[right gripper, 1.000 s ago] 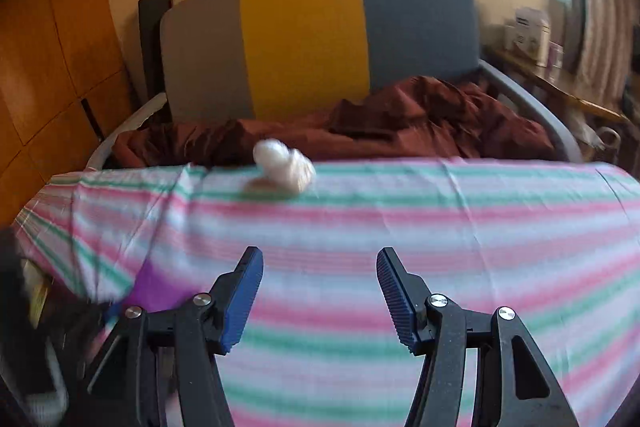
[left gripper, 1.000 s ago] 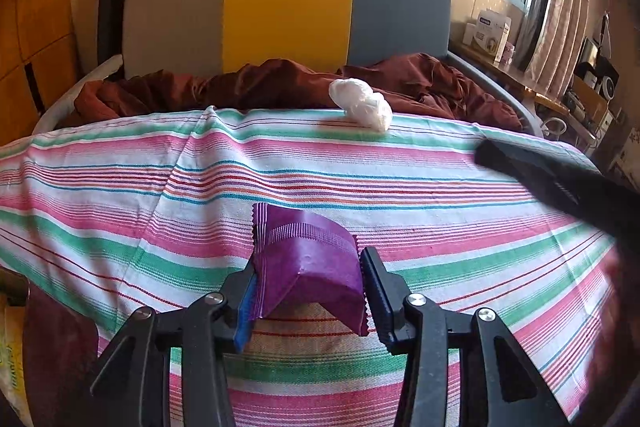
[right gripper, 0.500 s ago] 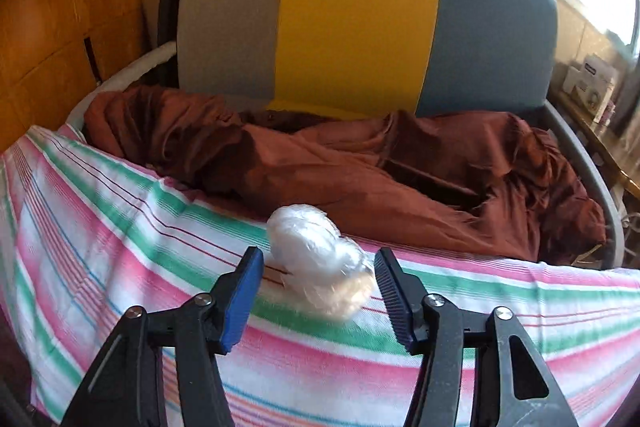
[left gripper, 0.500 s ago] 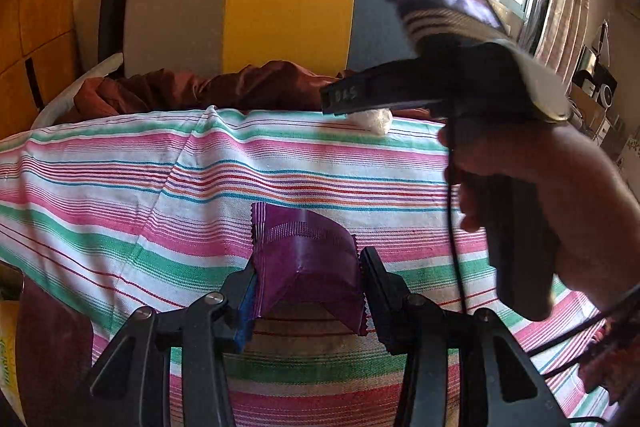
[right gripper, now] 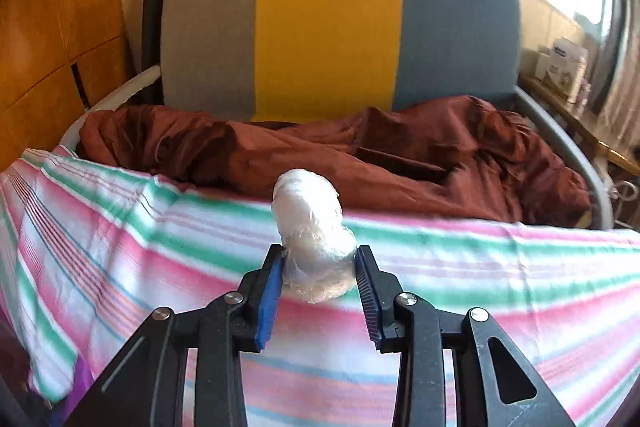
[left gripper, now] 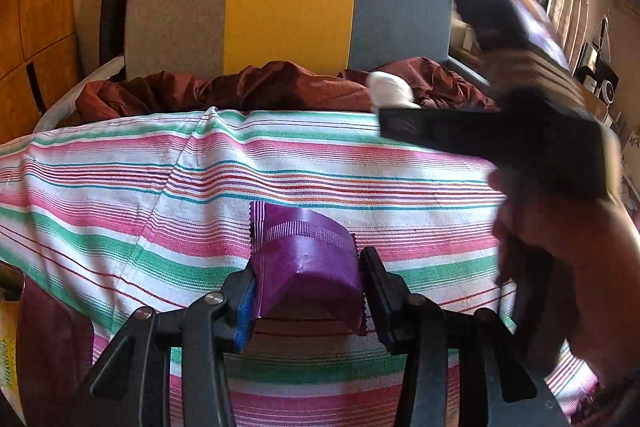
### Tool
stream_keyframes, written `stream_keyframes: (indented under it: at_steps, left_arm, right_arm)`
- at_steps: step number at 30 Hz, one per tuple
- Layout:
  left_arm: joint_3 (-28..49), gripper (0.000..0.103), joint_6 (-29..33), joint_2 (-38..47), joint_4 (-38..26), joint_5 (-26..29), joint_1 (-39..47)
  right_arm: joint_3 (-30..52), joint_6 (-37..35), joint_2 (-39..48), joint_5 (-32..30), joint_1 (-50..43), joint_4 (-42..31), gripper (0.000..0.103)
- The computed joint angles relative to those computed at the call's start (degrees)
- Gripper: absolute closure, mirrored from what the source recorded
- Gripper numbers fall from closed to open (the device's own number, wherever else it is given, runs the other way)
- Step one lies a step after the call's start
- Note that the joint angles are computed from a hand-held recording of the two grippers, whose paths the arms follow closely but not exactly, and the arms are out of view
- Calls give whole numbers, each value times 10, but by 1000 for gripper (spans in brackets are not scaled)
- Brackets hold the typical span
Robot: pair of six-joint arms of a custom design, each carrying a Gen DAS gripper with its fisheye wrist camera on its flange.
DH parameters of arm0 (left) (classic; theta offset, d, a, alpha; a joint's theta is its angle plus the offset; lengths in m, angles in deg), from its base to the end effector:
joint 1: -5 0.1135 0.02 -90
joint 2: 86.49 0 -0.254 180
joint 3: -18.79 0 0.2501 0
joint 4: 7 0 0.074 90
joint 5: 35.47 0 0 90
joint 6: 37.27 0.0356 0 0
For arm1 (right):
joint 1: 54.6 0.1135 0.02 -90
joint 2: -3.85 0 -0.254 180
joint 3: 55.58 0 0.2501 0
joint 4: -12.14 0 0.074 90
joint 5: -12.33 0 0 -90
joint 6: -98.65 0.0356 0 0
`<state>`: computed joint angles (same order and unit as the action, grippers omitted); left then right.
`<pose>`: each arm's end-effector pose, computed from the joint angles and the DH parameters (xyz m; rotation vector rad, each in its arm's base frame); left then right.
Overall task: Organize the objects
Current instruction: 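Carry the wrapper and white ball toward the gold tray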
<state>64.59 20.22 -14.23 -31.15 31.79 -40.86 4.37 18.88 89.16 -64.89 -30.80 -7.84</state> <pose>0.1730 -0.1586 0.1614 0.1058 2.3681 -0.1662 0.2792 0.1145 0.1822 -0.1692 2.3314 0.0306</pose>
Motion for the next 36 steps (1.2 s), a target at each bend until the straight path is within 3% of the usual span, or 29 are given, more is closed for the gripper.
stream_keyframes:
  at_steps: [9, 16, 21, 28, 36]
  left_arm:
    - [4, 57, 1, 1, -7, -3, -1]
    - [-3, 58, -9, -26, -18, 5, 12]
    - [0, 58, -19, -72, -75, -1, 2]
    - [-17, 58, -61, -203, -165, 3, -50]
    - [8, 58, -144, -367, -352, -106, -204]
  right_arm:
    - [-124, 56, -172, 50, 30, -59, 67]
    - [-183, 147, -301, 123, 109, -143, 67]
    - [-205, 185, -361, 149, 135, -181, 67]
    - [-210, 236, -400, 179, 182, -234, 67]
    - [-205, 300, -406, 239, 272, -281, 67]
